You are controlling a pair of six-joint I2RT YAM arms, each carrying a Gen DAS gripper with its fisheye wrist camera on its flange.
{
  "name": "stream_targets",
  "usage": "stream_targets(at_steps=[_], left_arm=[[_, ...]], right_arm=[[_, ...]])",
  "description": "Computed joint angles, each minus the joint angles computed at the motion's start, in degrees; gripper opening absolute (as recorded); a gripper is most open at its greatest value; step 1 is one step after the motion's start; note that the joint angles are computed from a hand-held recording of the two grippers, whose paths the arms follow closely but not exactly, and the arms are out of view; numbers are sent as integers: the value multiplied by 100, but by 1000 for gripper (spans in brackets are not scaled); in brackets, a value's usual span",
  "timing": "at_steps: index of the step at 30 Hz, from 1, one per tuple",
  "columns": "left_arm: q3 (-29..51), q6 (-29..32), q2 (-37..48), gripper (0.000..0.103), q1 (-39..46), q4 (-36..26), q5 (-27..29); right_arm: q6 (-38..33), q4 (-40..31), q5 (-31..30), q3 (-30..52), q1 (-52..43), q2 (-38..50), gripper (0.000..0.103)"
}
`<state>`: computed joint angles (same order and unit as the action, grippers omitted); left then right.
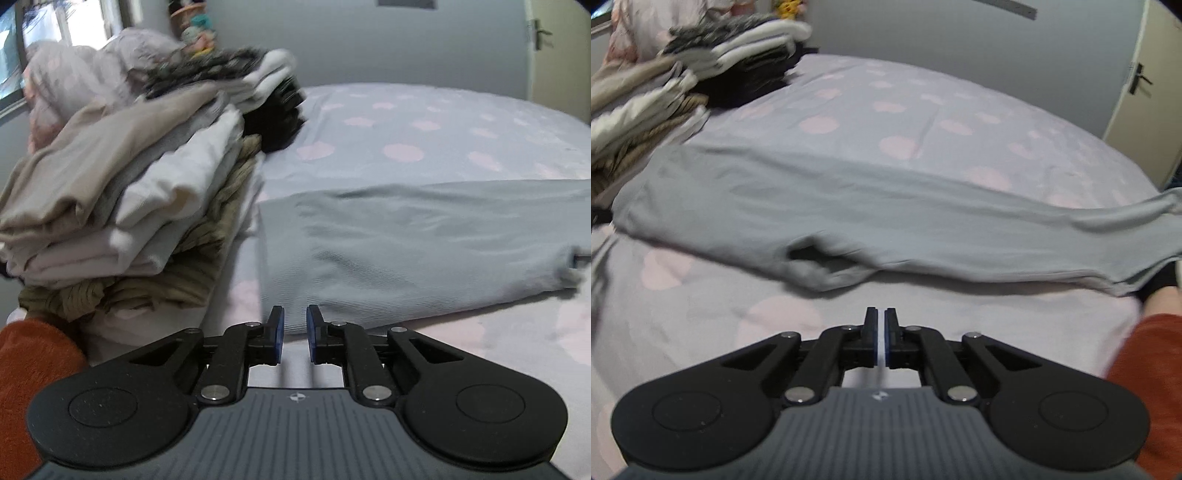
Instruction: Fold clothes
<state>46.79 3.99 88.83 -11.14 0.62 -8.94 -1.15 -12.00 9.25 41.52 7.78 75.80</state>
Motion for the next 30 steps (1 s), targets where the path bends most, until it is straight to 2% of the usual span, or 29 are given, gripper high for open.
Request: stream_targets(at_steps=[6, 9, 13, 17, 20, 23, 30], left_arm=[[-122, 211, -394, 20, -275, -75, 660], [4, 289, -300, 20, -629, -120, 724], [305, 324, 44, 20, -1147, -177, 605], [793, 235, 586, 21, -1582, -372, 369], [1169, 150, 954, 21, -1819, -573, 176], [1495, 76, 1253, 20, -1911, -757, 12], [1978, -98, 1757, 21, -1976, -1183, -339]], right_arm=[[-916, -1057, -497, 635, -1870, -634, 5], [-1082, -1441, -837, 1229, -3003, -386, 6], [-1162, -1671, -1105, 2170, -4251, 424, 6], [-752, -1991, -1619, 3465, -5156, 1756, 12], [-319, -1999, -2063, 4315, -5479, 2712, 17], [167, -1908, -2438, 5122, -5615, 3546, 28], [1133, -2111, -2939, 7286, -5672, 5369, 28]])
